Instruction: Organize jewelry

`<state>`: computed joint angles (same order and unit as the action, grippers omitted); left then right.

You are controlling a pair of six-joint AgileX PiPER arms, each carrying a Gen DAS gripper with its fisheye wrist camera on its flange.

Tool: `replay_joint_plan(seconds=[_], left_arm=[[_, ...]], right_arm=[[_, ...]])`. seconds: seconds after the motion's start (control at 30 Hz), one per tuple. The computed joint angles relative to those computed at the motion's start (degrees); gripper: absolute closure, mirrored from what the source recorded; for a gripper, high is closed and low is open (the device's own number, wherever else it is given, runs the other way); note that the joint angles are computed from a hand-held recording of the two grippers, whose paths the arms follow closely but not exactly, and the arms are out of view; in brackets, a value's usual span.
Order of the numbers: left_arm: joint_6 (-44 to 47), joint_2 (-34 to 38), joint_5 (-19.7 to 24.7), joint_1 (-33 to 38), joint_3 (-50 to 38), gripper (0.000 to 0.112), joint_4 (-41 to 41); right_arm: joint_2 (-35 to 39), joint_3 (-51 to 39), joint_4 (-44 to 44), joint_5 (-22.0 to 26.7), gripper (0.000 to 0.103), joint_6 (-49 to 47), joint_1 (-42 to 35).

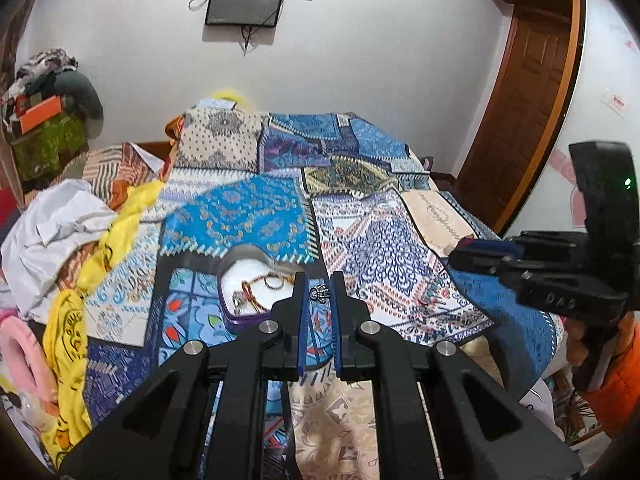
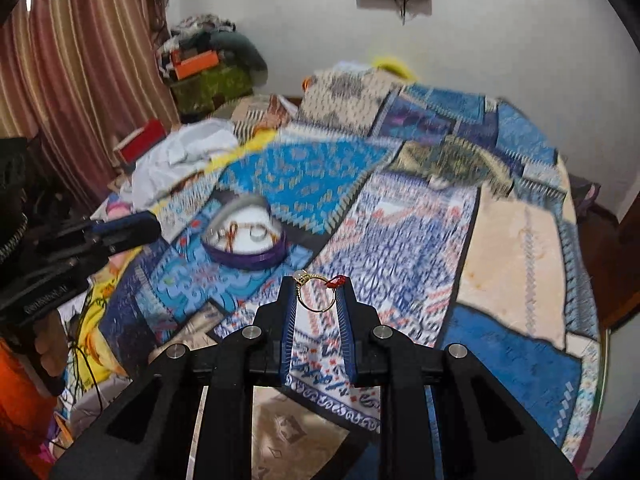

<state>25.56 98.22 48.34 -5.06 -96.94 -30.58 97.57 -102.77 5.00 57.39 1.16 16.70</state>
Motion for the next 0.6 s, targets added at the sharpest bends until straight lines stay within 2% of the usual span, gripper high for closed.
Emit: replay_joint_plan(seconds=[0.33,0.6], left_arm=[[0.88,0.78,-0.83,0.77,-3.88,0.104,0.04],[1.02,3.59,-0.96,1.44,-6.84,0.104,0.19]], right_arm=[[0.02,-4.02,-1.23,-2.49,0.085,1.10,0.76],[3.64,-8.78,-1.26,-2.59,0.085,1.34,1.37]])
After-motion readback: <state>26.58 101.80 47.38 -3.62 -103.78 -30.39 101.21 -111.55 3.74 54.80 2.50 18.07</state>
